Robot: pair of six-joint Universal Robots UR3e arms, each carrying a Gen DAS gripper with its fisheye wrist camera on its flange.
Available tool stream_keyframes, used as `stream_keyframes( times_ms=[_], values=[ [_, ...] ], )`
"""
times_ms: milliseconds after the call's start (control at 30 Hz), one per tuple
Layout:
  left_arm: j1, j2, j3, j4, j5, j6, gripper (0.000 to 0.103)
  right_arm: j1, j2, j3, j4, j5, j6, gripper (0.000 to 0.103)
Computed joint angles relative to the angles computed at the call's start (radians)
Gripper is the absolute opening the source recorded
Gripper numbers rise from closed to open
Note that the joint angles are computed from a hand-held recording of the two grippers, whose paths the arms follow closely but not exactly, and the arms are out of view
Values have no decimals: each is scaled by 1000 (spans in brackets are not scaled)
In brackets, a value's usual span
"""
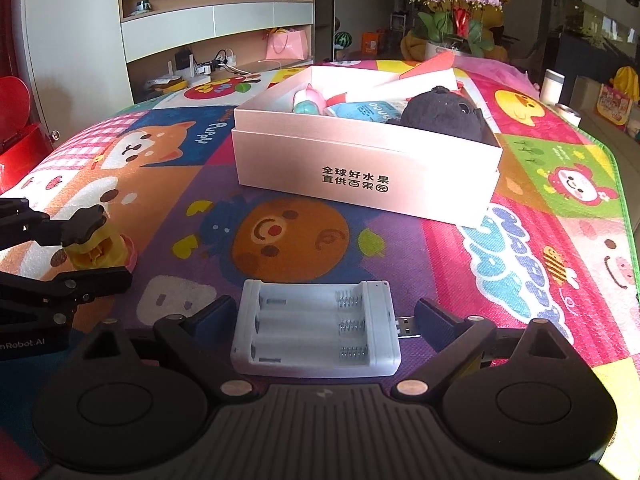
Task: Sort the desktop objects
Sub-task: 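Drop the pudding cup into the pink box with the left gripper while the right drops the charger in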
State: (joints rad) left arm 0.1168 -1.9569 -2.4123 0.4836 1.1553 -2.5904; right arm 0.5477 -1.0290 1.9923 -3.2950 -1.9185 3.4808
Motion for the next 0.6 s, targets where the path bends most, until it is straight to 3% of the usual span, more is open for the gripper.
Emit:
stream_keyframes(
  times_ms=[400,600],
  values=[
    [-33,68,17,-34,-5,3,56,32,-122,102,-37,-81,-29,91],
    [-97,51,225,-95,-32,-63,56,23,-234,132,-113,-217,-82,91]
  ],
)
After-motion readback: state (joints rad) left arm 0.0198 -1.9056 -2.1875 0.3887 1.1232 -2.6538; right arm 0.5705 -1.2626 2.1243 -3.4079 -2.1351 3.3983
